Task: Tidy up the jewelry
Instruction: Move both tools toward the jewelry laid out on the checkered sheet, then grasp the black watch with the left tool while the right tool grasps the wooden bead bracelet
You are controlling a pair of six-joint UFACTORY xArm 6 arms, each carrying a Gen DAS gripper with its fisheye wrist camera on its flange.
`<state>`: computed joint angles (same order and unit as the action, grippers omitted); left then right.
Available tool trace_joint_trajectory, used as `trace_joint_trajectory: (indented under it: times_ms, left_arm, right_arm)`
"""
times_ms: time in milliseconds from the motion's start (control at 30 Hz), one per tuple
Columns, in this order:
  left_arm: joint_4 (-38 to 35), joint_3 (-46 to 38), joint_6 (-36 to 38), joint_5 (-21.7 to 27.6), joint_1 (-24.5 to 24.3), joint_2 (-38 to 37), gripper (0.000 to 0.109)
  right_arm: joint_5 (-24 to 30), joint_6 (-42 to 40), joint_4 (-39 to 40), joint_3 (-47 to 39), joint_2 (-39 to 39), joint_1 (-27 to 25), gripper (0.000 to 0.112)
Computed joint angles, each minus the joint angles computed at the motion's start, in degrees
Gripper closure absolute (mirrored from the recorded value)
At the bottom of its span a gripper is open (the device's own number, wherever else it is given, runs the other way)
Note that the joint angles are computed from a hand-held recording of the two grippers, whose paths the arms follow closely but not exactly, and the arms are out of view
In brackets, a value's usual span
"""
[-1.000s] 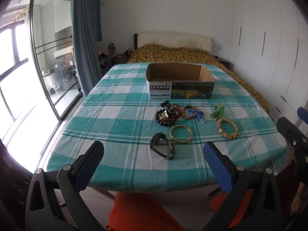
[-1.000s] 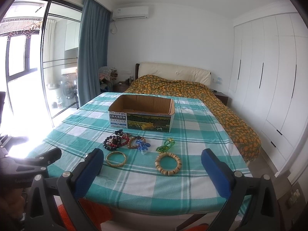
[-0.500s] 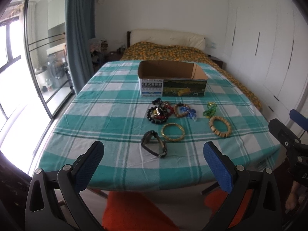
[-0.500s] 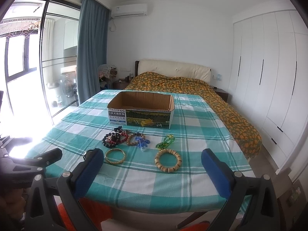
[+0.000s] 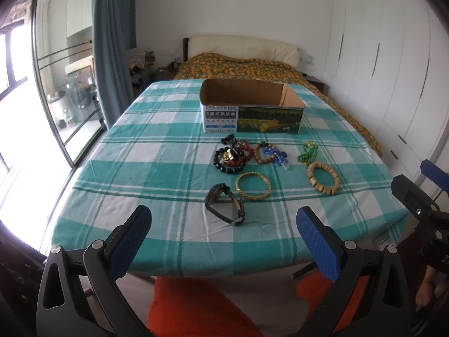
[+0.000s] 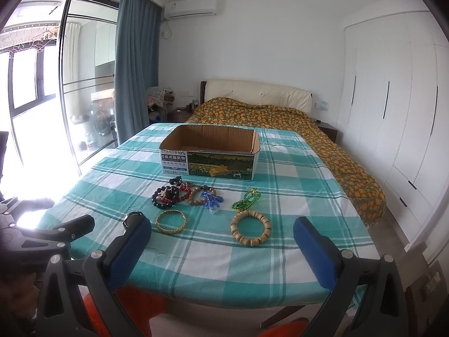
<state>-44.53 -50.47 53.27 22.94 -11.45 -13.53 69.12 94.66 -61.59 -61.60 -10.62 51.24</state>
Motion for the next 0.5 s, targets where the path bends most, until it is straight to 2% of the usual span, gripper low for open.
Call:
trace_joint_trajectory:
  times_ms: [333, 500]
  left_arm:
    - [3.0, -2.4, -2.9, 0.6, 0.3, 3.5, 0.006]
    - [6.0, -6.0, -7.2, 4.1, 1.8, 7.1, 0.006]
  right_arm:
    - [-2.9, -0.7, 1.9, 0.8, -0.1, -1.6, 0.009]
    - [-6.2, -0.8, 3.3, 1.8, -0.6, -3.5, 0.009]
